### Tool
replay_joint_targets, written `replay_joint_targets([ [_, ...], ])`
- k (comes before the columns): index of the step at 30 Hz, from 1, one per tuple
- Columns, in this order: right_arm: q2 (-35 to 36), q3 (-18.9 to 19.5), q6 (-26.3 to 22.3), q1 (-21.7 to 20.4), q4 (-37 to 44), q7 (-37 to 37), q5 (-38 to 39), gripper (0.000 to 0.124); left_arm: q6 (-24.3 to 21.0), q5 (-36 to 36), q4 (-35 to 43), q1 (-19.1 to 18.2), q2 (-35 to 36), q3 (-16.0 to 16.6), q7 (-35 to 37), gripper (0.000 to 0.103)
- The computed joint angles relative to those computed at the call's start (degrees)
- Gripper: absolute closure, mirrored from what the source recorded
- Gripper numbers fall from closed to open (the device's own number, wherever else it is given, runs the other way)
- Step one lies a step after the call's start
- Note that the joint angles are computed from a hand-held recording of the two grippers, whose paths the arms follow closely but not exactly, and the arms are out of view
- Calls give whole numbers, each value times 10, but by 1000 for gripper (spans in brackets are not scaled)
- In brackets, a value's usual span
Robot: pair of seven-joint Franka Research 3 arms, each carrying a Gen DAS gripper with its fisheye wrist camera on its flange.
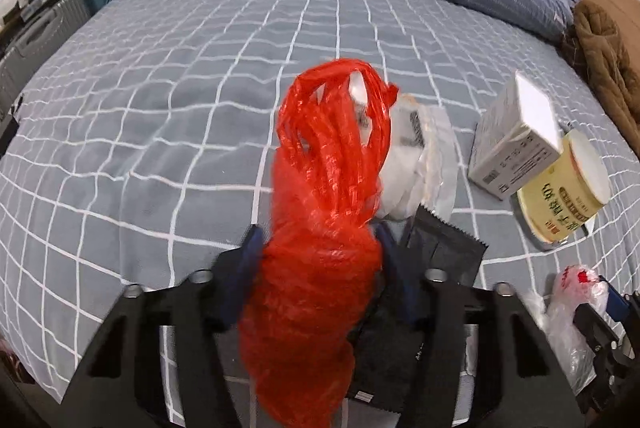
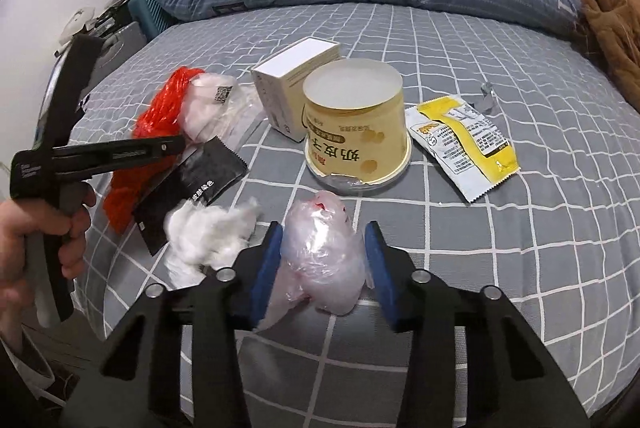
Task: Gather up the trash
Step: 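Carry the red bag and clear bag with both tools over the bin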
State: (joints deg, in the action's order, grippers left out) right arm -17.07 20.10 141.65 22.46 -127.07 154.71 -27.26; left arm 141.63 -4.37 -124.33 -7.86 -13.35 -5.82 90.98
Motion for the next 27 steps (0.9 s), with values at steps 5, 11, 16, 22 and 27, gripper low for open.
replay_joint_targets([
  [5, -5, 4, -3, -2, -1, 11, -8, 88, 5, -5, -7, -1, -10, 2, 6, 57],
  [11, -27, 14, -9, -10, -5, 32, -22, 88, 18, -13, -24, -7, -46, 8, 7, 58],
  [16, -39, 26, -19, -16, -3, 42, -33, 88, 28, -13, -43, -16, -83, 12, 0, 58],
  [22, -68, 38, -31, -22, -10, 58, -44, 88, 22, -16, -77, -32, -131, 20, -5, 58],
  [27, -99, 51, -39, -28, -23, 70, -38, 88, 15, -17, -115, -48, -183, 29, -4, 58],
])
